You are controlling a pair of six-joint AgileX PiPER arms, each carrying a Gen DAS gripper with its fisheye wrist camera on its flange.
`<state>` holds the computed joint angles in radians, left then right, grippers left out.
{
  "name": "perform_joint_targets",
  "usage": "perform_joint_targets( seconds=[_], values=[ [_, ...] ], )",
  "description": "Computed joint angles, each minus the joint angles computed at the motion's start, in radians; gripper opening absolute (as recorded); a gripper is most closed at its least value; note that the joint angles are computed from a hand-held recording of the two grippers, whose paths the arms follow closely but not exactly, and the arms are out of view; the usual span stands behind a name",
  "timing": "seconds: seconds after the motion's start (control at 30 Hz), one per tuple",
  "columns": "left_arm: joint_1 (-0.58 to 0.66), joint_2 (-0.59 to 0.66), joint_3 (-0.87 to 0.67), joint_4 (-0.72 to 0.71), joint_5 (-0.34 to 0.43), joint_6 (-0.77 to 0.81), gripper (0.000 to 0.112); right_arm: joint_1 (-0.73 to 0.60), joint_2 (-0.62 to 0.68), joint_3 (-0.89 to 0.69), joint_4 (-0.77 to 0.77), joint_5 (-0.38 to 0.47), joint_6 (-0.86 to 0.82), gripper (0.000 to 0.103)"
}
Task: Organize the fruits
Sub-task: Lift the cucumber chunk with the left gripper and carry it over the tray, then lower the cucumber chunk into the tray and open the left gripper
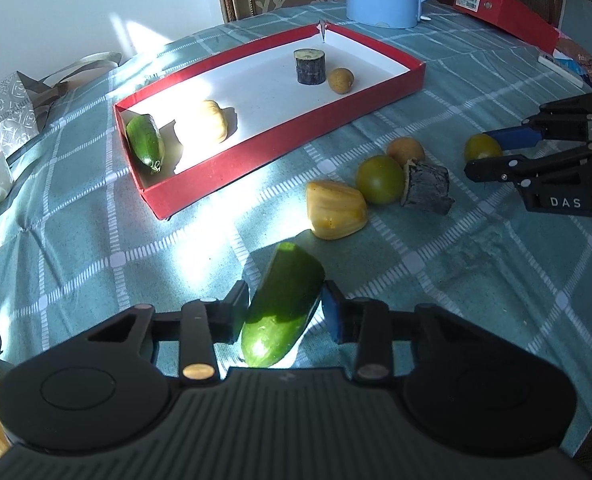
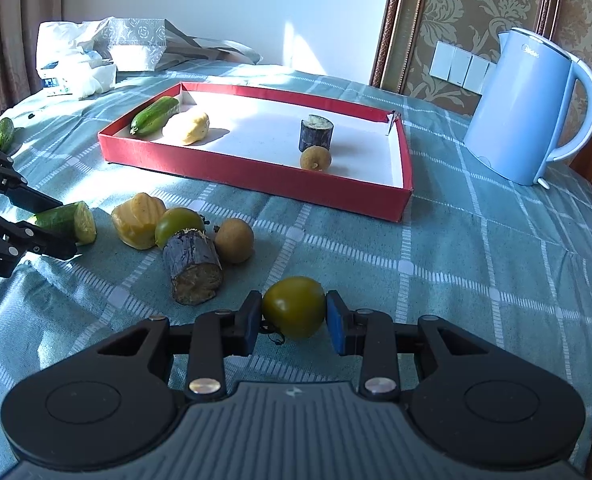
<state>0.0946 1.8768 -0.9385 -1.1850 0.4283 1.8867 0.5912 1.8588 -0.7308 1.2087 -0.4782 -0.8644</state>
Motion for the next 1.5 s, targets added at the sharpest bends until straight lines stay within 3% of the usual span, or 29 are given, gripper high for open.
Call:
perform_joint_targets(
  seconds=[0.13, 0.47, 0.73, 0.93, 1.2, 1.5],
  values=[
    [-0.008, -0.011, -0.003, 0.012, -0.006, -0.042, 0.028, 0.001, -0.001, 0.001, 0.002, -0.006, -0.004, 0.033],
    [-0.038, -0.024, -0.034, -0.049, -0.024, -0.059, 0.028, -0.007, -0.011, 0.018, -0.003, -0.021, 0.008, 0.033],
    [-0.148, 0.031, -0.205, -0.021, -0.059, -0.234, 0.028, -0.03, -0.039, 0.046, -0.007, -0.028, 0.009, 0.033],
    [-0.243, 0.141, -0.392, 0.183, -0.125, -0.521, 0.028, -0.067, -0.067, 0.08, -0.026, -0.028, 0.029, 0.033],
    [-0.308, 0.338, -0.664, 0.674, -0.127, -1.132, 0.028, -0.113, -0.094, 0.109, -0.043, -0.017, 0.028, 0.033],
    [-0.33, 0.419, -0.741, 0.848, -0.111, -1.325, 0.029, -0.18, -0.099, 0.129, -0.107, 0.014, 0.062, 0.033]
  ],
)
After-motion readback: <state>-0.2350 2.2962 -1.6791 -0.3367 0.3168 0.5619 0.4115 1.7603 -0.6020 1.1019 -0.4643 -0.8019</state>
